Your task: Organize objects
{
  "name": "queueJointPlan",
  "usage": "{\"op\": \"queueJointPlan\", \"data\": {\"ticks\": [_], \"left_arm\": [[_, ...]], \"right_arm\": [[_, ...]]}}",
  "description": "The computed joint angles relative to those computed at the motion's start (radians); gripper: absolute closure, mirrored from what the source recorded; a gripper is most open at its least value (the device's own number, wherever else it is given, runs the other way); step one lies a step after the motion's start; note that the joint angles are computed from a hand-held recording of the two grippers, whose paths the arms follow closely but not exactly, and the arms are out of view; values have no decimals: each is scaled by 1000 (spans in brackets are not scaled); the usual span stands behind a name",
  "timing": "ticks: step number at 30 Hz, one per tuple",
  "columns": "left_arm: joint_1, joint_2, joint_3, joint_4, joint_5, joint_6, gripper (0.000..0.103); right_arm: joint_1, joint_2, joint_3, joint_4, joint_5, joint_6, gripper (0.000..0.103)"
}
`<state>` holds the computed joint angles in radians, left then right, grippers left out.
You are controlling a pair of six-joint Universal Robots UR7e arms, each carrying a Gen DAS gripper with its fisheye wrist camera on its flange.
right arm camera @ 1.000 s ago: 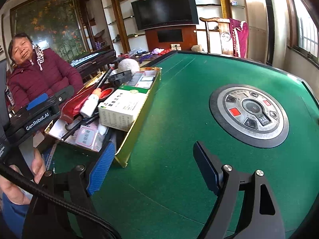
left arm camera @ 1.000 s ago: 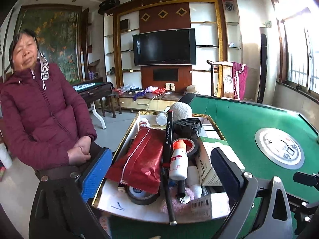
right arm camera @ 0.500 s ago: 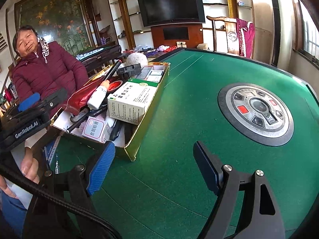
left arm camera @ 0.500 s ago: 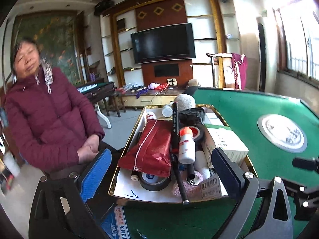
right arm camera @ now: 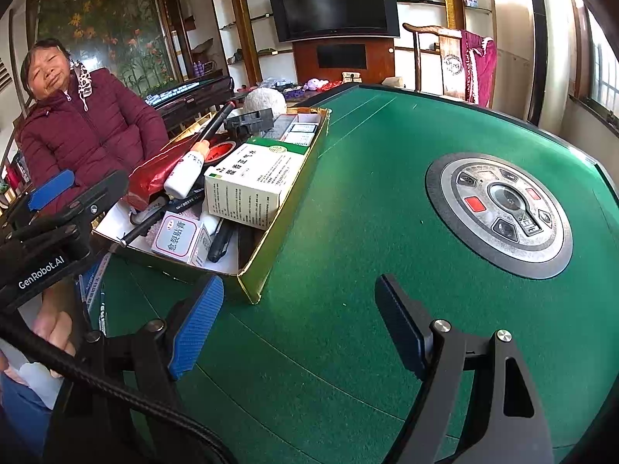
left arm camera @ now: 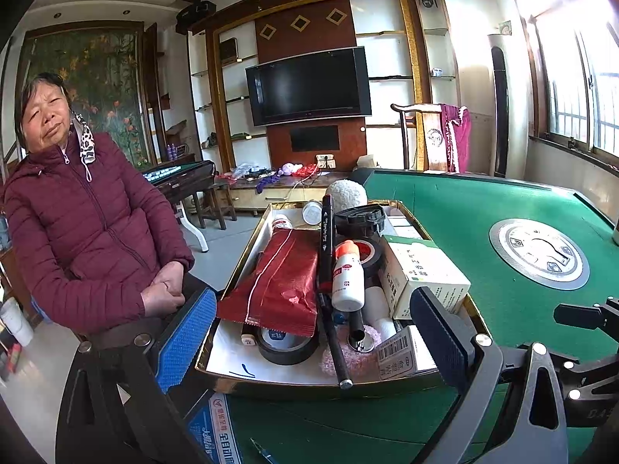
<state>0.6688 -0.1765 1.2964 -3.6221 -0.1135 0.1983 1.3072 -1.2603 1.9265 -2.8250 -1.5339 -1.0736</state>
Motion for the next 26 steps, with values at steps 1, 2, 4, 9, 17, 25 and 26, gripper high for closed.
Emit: {"op": "queueJointPlan", "data": {"ticks": [1, 2, 4, 9, 17, 25, 26], "left_arm": [[1, -3, 6, 3, -3, -7, 5], [1, -8, 14, 17, -5, -25, 5], [1, -15, 26, 26, -6, -45, 5], [1, -19, 34, 22, -7, -51, 5], [1, -48, 81, 57, -16, -129, 5], [2, -62, 101, 73, -16, -165, 5], [2, -63, 103, 76, -19, -170, 5]], "right_arm": [[0, 1, -1, 2, -1, 1, 22], [0, 2, -3, 2, -3, 2, 22], [1, 4, -4, 2, -5, 3, 22], [1, 3, -2, 1, -4, 2, 22], [1, 3, -3, 2, -9, 3, 22], [0, 5, -3, -1, -6, 3, 22], [0, 5, -4, -1, -6, 3, 22]]}}
